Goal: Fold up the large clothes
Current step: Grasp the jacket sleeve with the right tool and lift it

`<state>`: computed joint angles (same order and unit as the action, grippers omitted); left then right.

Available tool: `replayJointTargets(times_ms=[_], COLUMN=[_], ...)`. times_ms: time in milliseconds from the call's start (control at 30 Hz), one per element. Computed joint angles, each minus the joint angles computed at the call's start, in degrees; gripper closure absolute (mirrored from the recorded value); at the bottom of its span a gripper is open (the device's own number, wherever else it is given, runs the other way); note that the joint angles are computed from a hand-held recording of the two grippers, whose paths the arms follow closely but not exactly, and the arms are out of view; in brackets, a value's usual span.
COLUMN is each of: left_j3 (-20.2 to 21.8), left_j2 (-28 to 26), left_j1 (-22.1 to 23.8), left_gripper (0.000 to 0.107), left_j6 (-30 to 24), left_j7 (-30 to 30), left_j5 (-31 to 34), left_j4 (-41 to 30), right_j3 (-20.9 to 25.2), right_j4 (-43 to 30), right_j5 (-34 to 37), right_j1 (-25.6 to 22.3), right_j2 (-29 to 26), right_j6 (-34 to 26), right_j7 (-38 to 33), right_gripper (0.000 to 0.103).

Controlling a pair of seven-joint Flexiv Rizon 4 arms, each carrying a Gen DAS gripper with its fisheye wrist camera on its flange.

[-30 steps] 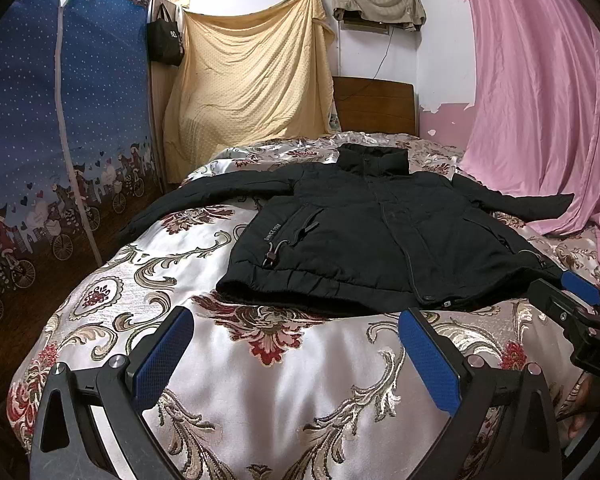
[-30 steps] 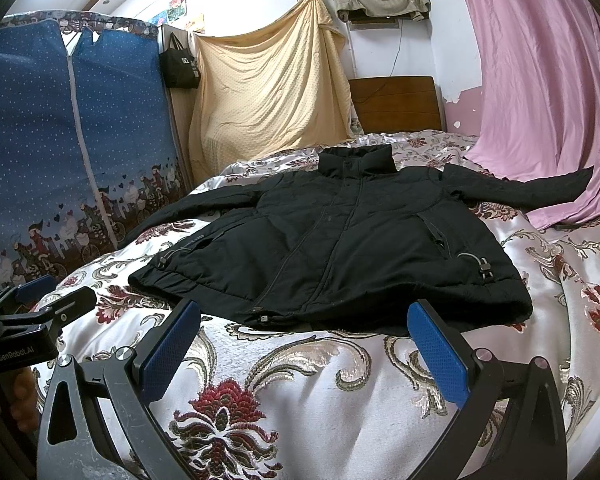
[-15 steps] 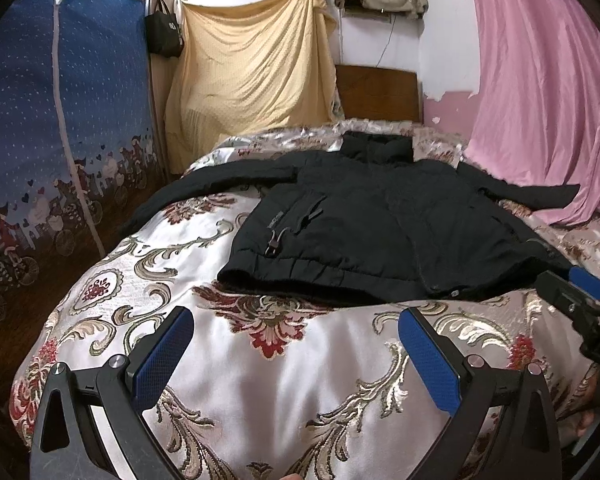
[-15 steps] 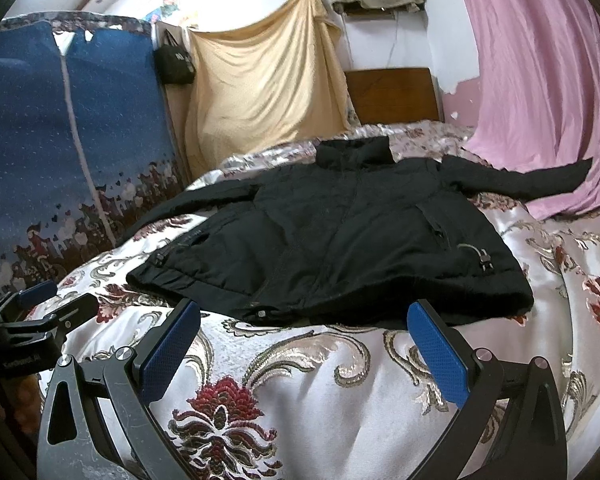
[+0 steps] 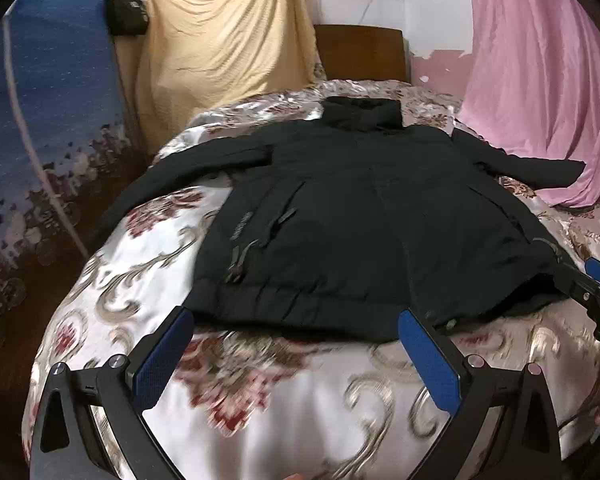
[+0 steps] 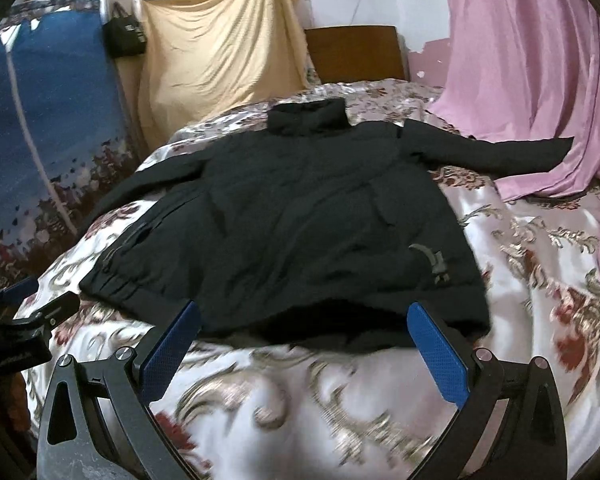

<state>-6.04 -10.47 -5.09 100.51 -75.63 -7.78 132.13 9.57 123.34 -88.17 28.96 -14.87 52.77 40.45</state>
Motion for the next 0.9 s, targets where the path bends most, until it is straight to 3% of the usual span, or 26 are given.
replayJointTargets(times_ms=[133, 367, 567, 667, 767, 900], left_j3=[-1.90, -1.62, -4.16, -0.11, 2.48, 3.98], left_j2=[-2.69, -10.91, -19.42, -24.92, -29.83, -35.79], left_j1=[-0.51, -4.96, -6.44, -11.25, -14.40, -16.66], left_gripper=[0.004, 0.004, 0.004, 0.004, 0.004, 0.004], left_j6=[-4.62, -11.92, -20.63, -26.75, -32.00, -36.34], left_j7=[1.43, 1.88, 5.23, 3.73, 1.36, -1.65], left_j5=[-1.37, -3.31, -5.24, -2.97, -0.63, 1.34], left_j4=[-5.16, -18.40, -33.31, -43.51, -52.61, -62.87], right_j3=[-0.78, -2.57, -5.87, -8.31, -9.26, -11.84], right_j4=[0.03, -0.30, 0.35, -0.47, -1.91, -7.15], right_j5=[0.78, 3.81, 1.11, -3.85, -2.36, -5.05], right_j1=[-1.46, -5.52, -14.26, -19.88, -22.90, -27.68], right_j2=[0.53, 1.65, 3.47, 3.74, 2.62, -1.93], right_j6=[0.58, 2.02, 13.20, 18.97, 16.94, 19.68], right_j7=[-1.81, -8.06, -10.48, -8.12, -9.99, -5.84], right_gripper=[0.001, 0.001, 0.001, 0.001, 0.001, 0.001])
